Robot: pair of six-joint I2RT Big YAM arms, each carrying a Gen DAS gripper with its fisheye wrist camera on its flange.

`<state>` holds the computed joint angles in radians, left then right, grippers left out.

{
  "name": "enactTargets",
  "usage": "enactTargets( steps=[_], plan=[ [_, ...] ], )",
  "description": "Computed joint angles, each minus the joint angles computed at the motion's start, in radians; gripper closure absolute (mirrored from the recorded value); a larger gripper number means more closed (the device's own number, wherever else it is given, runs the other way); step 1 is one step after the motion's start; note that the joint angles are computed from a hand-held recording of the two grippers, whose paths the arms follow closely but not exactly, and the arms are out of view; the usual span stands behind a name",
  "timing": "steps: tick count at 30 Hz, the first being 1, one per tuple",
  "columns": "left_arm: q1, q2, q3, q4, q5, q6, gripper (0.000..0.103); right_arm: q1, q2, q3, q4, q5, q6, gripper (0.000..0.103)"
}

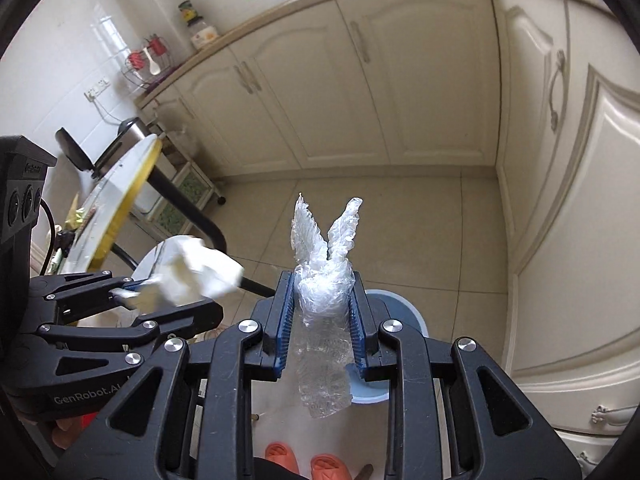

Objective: Collect trash
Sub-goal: 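Carry both items over the blue bin and open both tools to drop them, then bring both tools back over the table trash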

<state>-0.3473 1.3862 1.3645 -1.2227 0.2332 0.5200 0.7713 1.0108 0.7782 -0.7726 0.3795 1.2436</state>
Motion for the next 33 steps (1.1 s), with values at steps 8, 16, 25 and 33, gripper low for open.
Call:
enactTargets(
  steps=[8,16,25,33],
  plan=[
    [0.038,0.004,0.026,0.043,0.000,-0.017,0.029,-0.047,0.041,-0.031,0.103,-0.069,-0.025,0.058],
    [0.125,-0.121,0.003,0.033,0.073,0.007,0.025,0.033,0.041,0.078,-0.003,0.022,-0.010,0.041],
    [0.410,-0.296,0.000,-0.066,0.261,0.140,0.007,0.198,0.122,0.341,-0.184,0.208,-0.028,0.031],
    [0.820,-0.232,0.134,-0.211,0.440,0.374,0.004,0.252,0.314,0.614,-0.227,0.236,-0.152,0.022]
  ],
)
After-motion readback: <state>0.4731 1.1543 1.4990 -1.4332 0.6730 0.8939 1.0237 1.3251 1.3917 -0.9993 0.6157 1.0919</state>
